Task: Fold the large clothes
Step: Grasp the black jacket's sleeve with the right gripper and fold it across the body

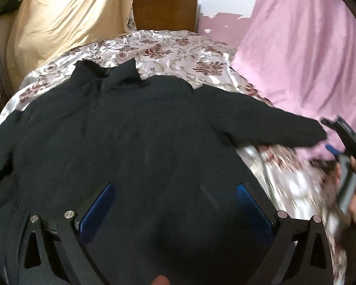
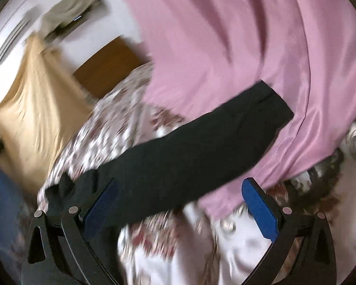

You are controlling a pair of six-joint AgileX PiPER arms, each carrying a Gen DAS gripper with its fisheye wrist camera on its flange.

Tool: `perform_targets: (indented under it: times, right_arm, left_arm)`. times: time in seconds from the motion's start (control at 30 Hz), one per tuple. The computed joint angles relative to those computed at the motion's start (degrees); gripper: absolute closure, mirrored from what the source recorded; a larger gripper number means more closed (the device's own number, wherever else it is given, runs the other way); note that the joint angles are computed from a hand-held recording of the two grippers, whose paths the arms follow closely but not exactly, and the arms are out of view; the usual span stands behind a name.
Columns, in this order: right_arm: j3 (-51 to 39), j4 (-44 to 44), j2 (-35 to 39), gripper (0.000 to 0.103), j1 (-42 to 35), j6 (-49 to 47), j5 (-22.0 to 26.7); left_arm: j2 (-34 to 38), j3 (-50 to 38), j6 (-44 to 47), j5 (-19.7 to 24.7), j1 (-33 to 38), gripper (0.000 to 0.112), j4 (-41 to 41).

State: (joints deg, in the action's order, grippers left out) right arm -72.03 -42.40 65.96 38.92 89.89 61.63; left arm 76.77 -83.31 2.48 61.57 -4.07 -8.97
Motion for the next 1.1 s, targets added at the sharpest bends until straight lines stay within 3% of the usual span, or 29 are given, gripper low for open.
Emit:
perform_targets:
  times: [0.13, 0.27, 0.43, 0.5, 0.6, 0.7, 0.8, 0.87, 0.93, 1.1]
  right_arm:
    - [4.5, 10.2, 0.5, 0.001, -14.1, -1.5, -10.7]
    - [13.2, 9.9, -0.6, 0.001, -19.3, 3.1, -23.9]
    - [18.6, 19.3, -2.5, 0.005, -28.4, -4.1, -35.9]
    - [18.9, 21.5, -2.7, 0.011, -29.8, -3.5, -36.1]
    - [18.4, 17.6, -1.9, 0.016, -28.2, 1.4, -34.3]
    - [19.5, 17.1, -1.3, 0.043, -28.1, 3.7, -34.1]
    - [20.9, 23.5, 0.2, 0.071, -31.4, -1.2, -37.8]
    - [21.2, 25.0, 1.2, 0.083, -32.7, -3.7, -39.8]
    - [20.2, 18.6, 1.8, 0.096, -31.3, 0.5, -39.7]
    - [10.2, -0.9, 4.8, 0.098, -21.7, 7.1, -29.2]
  left_arm:
    - [12.5, -8.1, -6.3, -4.8, -3.9, 0.009, 5.2]
    - [22.9, -15.8, -12.1, -5.8, -5.7, 0.009, 9.2]
    - [31.2, -21.4, -17.1, -5.9, -8.4, 0.009, 14.5]
    - [33.8, -23.4, -18.0, -5.0, -9.1, 0.009, 15.4]
    - [36.3, -25.1, -18.6, -3.6, -9.5, 0.009, 15.9]
    - [37.7, -25.4, -19.2, -3.0, -10.1, 0.009, 17.3]
    - [37.8, -24.1, -20.2, -4.2, -10.9, 0.009, 19.1]
    - [38.7, -25.0, -20.0, -3.7, -11.1, 0.009, 19.8]
    - [39.8, -26.1, -19.7, -3.2, -11.1, 0.009, 19.8]
    - [41.2, -29.8, -15.9, -0.5, -9.3, 0.009, 15.2]
